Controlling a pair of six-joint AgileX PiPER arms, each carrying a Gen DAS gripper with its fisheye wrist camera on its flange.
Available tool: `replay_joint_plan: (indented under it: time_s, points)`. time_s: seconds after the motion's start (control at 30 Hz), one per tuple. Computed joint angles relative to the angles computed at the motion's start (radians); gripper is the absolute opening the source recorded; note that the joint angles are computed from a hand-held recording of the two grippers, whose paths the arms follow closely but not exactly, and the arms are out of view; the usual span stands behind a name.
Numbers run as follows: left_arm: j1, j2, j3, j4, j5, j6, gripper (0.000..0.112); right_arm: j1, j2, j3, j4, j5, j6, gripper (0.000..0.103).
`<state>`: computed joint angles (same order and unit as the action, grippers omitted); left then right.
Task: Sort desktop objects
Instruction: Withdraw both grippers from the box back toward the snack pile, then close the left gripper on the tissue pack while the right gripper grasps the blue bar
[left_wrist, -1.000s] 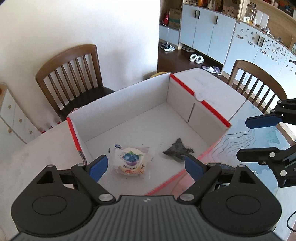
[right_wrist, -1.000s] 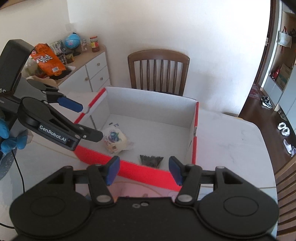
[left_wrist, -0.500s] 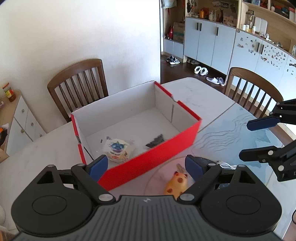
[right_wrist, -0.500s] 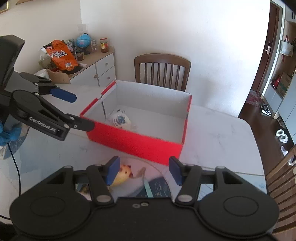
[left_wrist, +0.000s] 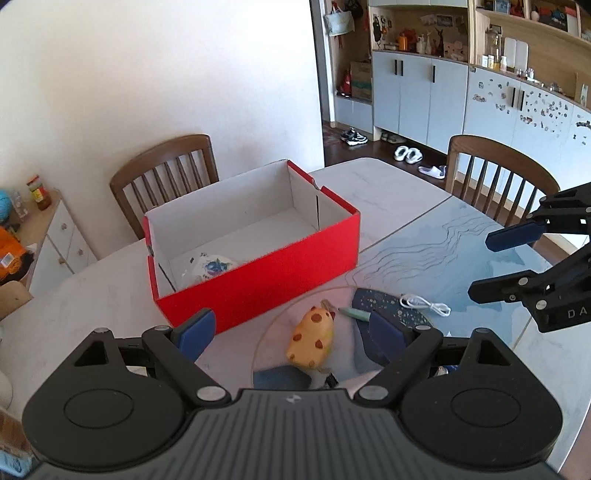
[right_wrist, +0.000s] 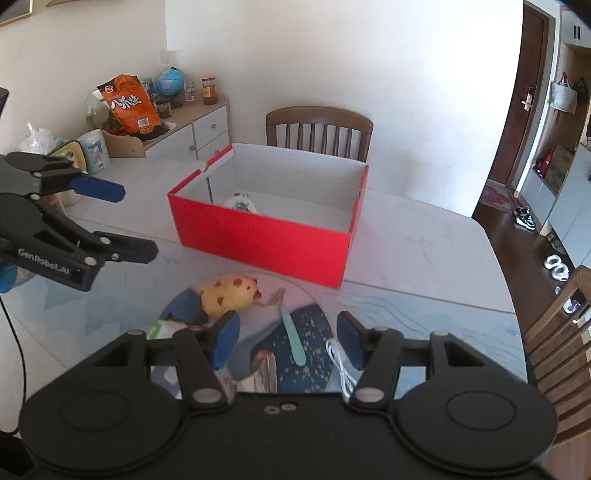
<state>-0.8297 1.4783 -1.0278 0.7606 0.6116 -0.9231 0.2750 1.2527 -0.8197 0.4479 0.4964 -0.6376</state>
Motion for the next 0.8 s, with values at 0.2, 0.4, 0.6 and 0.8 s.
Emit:
replay_joint_plan:
  time_s: [0.2,0.4,0.6,0.8]
  points:
    - [-0.093,0.001,0.077,0.081,0.027,-0.198,0.090,-0.046,-0.066,0.131,0.147,-0.046,-0.158,0.068]
    - [-0.185,0.019,0.147,0.195,0.057,-0.451,0.103,-0.069,-0.121,0.272,0.288,-0.112,-0.321,0.084]
    - [-0.240,0.073,0.170,0.239,0.067,-0.618,0.103,-0.075,-0.116,0.370,0.382,-0.185,-0.435,0.085]
    - [-0.259,0.128,0.177,0.265,0.038,-0.722,0.103,-0.085,-0.079,0.419,0.519,-0.229,-0.584,0.085]
